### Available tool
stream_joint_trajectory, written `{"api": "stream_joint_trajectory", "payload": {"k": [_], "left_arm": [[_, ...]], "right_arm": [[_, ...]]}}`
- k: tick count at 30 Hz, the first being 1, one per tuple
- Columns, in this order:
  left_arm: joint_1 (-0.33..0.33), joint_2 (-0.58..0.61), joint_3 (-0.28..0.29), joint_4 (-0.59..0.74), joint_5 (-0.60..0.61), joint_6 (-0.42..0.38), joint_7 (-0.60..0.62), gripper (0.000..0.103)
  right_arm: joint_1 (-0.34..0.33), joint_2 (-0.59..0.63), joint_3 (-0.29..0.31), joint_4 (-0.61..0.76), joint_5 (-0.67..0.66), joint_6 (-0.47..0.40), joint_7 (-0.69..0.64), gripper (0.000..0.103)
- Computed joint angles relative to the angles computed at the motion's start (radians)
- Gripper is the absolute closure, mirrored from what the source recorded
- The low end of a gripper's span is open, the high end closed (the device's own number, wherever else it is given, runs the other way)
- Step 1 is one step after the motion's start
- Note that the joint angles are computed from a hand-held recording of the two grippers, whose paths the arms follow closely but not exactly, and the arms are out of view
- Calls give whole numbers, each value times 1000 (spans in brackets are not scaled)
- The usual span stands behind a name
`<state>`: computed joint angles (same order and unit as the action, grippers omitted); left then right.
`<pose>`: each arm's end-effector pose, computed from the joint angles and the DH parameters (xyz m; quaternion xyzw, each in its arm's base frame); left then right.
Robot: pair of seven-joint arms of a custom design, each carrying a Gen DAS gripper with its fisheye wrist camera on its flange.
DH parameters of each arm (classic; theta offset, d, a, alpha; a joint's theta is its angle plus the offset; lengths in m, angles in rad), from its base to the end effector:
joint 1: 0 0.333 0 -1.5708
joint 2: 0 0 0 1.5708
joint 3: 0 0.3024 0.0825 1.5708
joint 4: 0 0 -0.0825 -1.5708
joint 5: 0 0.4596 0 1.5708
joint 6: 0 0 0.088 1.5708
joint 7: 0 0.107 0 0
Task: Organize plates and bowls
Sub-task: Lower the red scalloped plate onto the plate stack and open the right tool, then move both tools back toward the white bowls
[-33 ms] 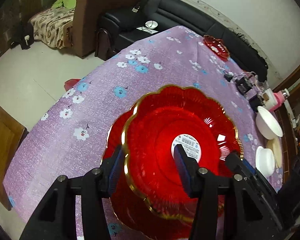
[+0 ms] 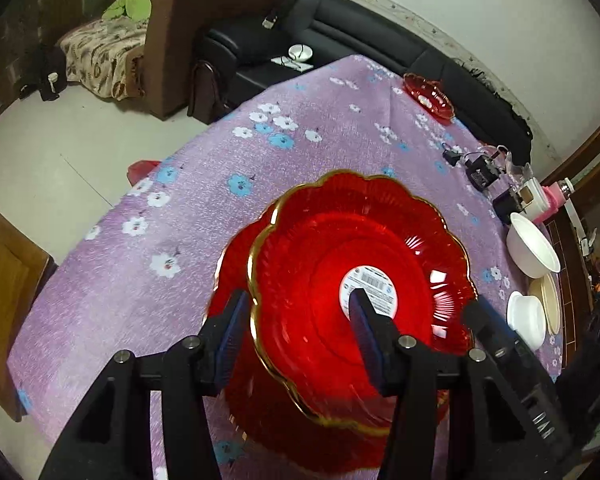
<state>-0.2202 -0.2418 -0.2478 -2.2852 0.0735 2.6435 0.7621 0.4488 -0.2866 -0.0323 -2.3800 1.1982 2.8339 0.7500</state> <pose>0.5226 -0.2706 0.4674 -0.7618 0.5762 -0.2797 0.0973 0.5261 0.1801 0.4400 -0.6849 0.5615 -0.0507 0.4616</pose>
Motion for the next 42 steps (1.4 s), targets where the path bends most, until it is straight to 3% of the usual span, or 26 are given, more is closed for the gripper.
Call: {"api": "stream_joint_trajectory", "payload": {"k": [3, 7, 9, 14, 18, 23, 32, 39, 42], "left_arm": [[12, -100, -26, -88, 33, 31, -81, 50], [36, -244, -107, -189, 125, 34, -218, 38], [25, -279, -140, -208, 170, 46, -237, 37], [-27, -243, -165, -173, 213, 88, -196, 37], [-46, -226, -181, -152, 240, 87, -191, 37], [-60, -204, -189, -123, 278, 81, -181, 37], [-76, -86, -197, -12, 337, 83, -154, 33], [-120, 52, -164, 122, 355, 84, -112, 33], [-127, 100, -162, 158, 405, 95, -138, 24]], "right_arm": [[2, -38, -9, -26, 49, 49, -9, 41], [-36, -143, -12, -123, -58, 26, 152, 41], [-45, -229, -4, -203, -120, 51, 220, 41], [35, -421, -87, -368, -77, 115, 258, 39], [16, -473, -64, -417, -157, 175, 325, 39], [-64, -549, 21, -478, -286, 226, 412, 36], [-256, -686, 129, -586, -470, 213, 559, 35], [-431, -672, 186, -574, -615, 200, 655, 28], [-535, -648, 228, -544, -675, 210, 717, 28]]}}
